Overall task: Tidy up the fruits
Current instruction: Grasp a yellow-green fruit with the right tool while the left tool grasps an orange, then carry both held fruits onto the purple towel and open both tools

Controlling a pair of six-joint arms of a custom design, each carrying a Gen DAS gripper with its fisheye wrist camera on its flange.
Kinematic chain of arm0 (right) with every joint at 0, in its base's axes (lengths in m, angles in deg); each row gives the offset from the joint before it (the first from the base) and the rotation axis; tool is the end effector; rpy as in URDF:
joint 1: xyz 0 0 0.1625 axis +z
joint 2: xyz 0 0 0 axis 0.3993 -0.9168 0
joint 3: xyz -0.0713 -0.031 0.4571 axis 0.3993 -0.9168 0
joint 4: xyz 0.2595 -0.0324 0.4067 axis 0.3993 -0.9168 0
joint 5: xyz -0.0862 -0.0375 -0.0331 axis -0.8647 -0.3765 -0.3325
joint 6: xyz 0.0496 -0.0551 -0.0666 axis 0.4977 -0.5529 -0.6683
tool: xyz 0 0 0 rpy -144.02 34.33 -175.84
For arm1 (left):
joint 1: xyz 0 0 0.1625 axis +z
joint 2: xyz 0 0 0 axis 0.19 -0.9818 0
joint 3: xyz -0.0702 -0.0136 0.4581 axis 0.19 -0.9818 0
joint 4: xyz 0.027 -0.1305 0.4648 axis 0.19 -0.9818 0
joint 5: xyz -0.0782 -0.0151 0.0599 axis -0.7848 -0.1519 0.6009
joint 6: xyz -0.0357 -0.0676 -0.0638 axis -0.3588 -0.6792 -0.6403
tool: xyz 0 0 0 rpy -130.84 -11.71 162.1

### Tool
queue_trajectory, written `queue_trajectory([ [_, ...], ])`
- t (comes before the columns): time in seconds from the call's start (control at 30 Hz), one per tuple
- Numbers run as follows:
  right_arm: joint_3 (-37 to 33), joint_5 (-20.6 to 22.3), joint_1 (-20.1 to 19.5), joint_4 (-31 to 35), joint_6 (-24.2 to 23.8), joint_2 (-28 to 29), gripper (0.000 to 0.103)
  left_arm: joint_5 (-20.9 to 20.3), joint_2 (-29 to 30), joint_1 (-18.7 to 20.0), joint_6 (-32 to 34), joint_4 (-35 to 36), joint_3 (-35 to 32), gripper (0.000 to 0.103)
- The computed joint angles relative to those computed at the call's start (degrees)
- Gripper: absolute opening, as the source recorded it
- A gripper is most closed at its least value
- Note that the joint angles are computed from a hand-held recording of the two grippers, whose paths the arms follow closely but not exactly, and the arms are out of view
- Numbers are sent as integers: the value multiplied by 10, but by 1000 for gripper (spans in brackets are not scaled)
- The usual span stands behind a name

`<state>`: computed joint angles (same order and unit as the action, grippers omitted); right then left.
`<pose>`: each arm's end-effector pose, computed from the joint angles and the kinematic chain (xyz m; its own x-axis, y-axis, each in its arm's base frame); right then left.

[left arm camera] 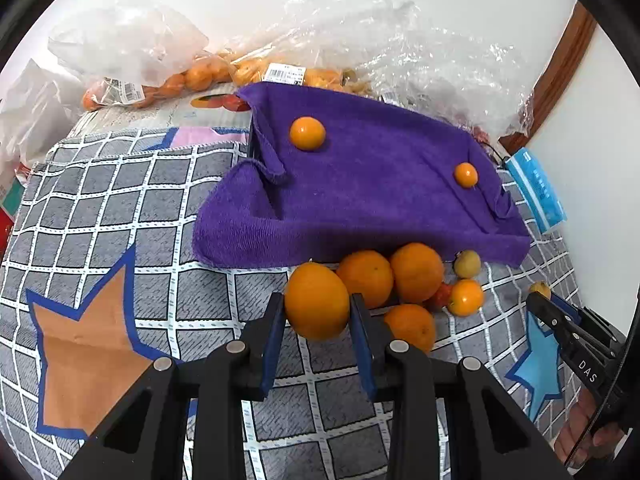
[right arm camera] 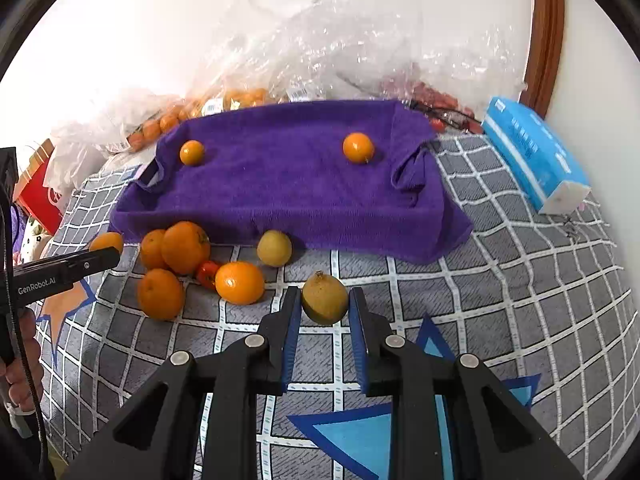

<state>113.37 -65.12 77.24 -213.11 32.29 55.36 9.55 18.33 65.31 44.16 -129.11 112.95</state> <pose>0.2560 -0.8167 -0.0392 -0.6806 -0.5366 0.4988 -0.6827 0.7116 -0.1660 0.0371 -0.7126 0.2698 -0.7907 -0.3675 -0.4897 0.0628 0.7469 -0.6620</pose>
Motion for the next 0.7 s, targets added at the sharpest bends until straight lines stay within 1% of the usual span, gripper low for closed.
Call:
queue_trajectory([
  [0.27,0,4,7,-2,7,-11,24,6,-8,-14,-12,-3,3,31],
  [0.47,-1,13,13,-5,8,-19,24,17,-14,-28,-8,-7,2,31],
  [0.7,-15,18,19,3,10,-17,24,19,-14,-33,-6,-4,-7,31],
])
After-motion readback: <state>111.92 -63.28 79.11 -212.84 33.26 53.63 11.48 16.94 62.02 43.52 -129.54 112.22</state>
